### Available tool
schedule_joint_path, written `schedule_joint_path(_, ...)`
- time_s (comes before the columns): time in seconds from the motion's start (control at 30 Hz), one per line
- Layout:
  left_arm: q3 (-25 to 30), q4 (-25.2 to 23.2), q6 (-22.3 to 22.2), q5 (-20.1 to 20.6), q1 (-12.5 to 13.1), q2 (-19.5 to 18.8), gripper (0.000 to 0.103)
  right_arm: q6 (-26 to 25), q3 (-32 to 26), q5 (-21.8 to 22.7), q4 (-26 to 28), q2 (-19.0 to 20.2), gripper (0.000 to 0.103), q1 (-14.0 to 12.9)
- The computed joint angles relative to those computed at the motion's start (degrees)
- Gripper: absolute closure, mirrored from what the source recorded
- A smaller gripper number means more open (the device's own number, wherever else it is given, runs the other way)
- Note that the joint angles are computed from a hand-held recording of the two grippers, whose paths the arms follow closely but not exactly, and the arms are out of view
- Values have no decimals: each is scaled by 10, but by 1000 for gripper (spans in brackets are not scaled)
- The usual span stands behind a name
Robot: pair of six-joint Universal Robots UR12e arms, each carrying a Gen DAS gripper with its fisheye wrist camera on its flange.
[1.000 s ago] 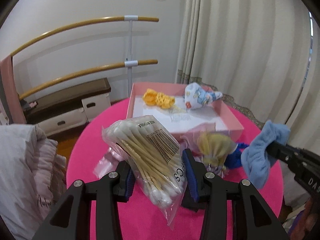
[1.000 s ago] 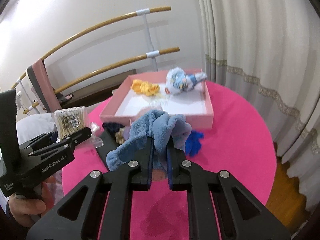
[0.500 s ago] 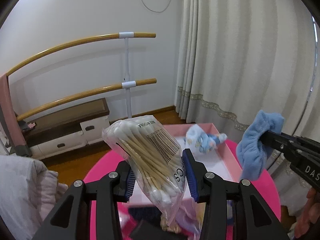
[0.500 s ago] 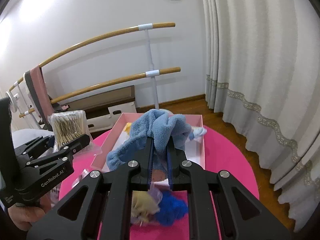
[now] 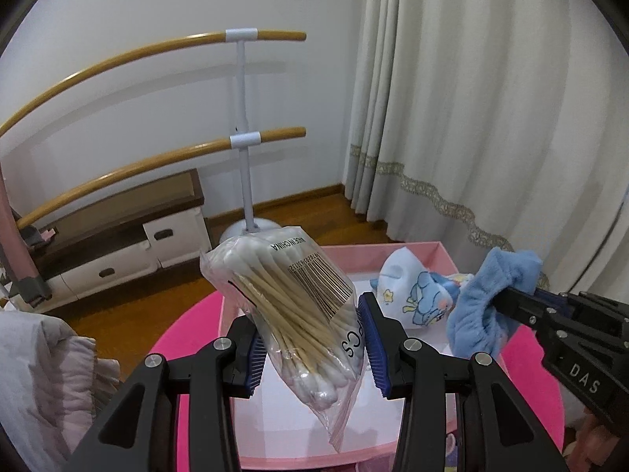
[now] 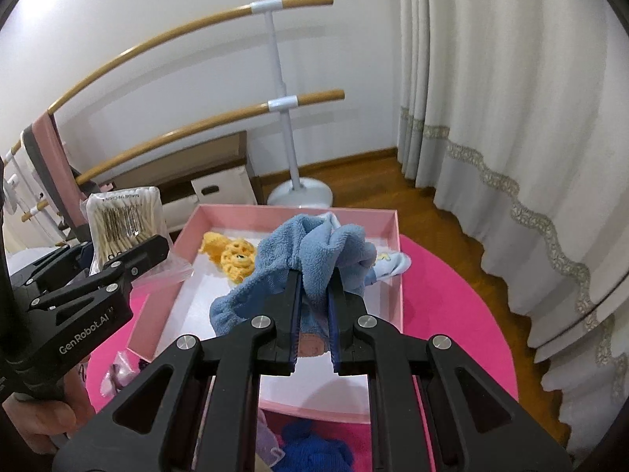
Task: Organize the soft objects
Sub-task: 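Lift both items over the pink box and open both grippers to drop them, then withdraw both grippers from the box toward the remaining cloths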
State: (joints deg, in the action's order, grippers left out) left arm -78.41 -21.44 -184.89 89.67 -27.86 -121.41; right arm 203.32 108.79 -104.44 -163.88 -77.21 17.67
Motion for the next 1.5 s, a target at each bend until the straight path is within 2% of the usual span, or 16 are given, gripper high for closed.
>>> schedule_joint_path(0.13,36,-22,-1,0,1,-23,63,-2,-7,5,8,8,92,-2)
schedule_joint_path(0.37,57,-39,9,12,-5,-41,63,-2,-19,6,24,21,91,-1)
schedule_joint_path(0.8,120,-105,11,16,-10,-85,60,11,-22,22,47,32,89,-10)
schedule_joint_path(0.87,128,-117,13,17,-11,-89,55,13,-21,25,49,32,86,-11)
schedule_joint_path(0.93,133,-117,14,20,-13,-92,43,16,-19,25,50,33,83,-12)
schedule_joint_path(1.0,135,-108,14,31,-15,-94,23,18,-18,26,49,32,72,-13)
schedule_joint_path(1.07,128,-93,15,33,-15,-93,16,21,-16,24,43,32,61,-12)
schedule_joint_path(1.13,122,-81,13,39,-15,-91,15,24,-13,22,34,31,47,-12)
schedule_joint_path(1.27,104,-66,0,39,-12,-82,15,24,-8,23,17,27,1,-12)
schedule_joint_path(1.5,49,-25,-3,49,-9,-48,15,36,-5,1,13,20,0,-3)
